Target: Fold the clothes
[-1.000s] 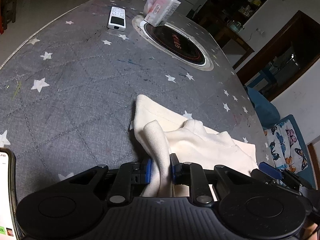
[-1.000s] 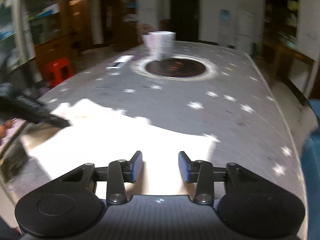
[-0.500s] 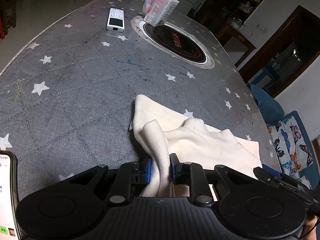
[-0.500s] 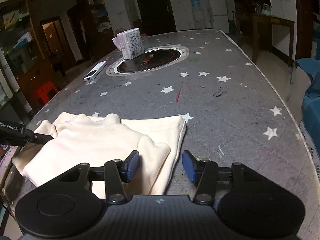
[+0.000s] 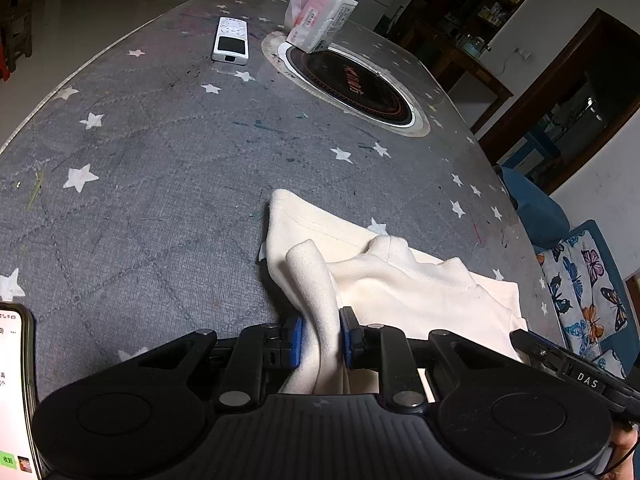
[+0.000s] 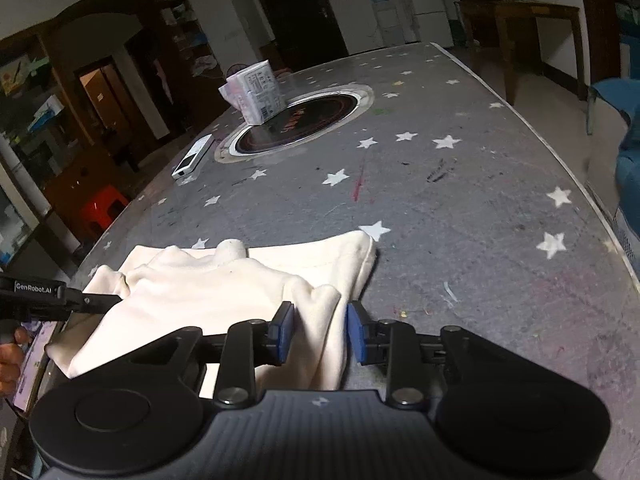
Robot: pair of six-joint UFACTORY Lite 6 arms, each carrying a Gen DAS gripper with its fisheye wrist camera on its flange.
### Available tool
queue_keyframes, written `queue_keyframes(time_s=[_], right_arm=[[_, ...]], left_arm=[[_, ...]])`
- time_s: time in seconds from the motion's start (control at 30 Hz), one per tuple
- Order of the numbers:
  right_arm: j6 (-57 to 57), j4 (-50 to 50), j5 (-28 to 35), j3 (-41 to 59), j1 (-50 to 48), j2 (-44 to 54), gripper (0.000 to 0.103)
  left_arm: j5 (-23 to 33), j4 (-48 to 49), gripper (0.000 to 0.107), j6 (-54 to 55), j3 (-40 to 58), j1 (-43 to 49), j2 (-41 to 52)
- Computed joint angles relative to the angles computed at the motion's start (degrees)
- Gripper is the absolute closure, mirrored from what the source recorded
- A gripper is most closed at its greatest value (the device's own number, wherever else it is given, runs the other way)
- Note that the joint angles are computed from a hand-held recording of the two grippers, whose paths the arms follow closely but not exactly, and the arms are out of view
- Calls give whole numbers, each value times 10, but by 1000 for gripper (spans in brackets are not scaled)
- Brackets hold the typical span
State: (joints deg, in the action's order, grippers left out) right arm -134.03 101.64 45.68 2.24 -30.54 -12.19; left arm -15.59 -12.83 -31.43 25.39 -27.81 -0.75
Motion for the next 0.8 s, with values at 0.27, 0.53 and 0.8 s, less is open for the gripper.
queue_keyframes(time_s=[0.27, 0.53, 0.8], right_arm=[[-16, 48, -9, -16, 55, -21, 90], [101, -27, -20, -44, 61, -190, 93], [201, -96, -17, -12, 44, -275, 93]], left_arm=[[-2, -8, 90, 19, -2, 0, 0], [25, -100, 92, 141, 31, -11, -8], [58, -264, 92, 339, 122, -33, 19]])
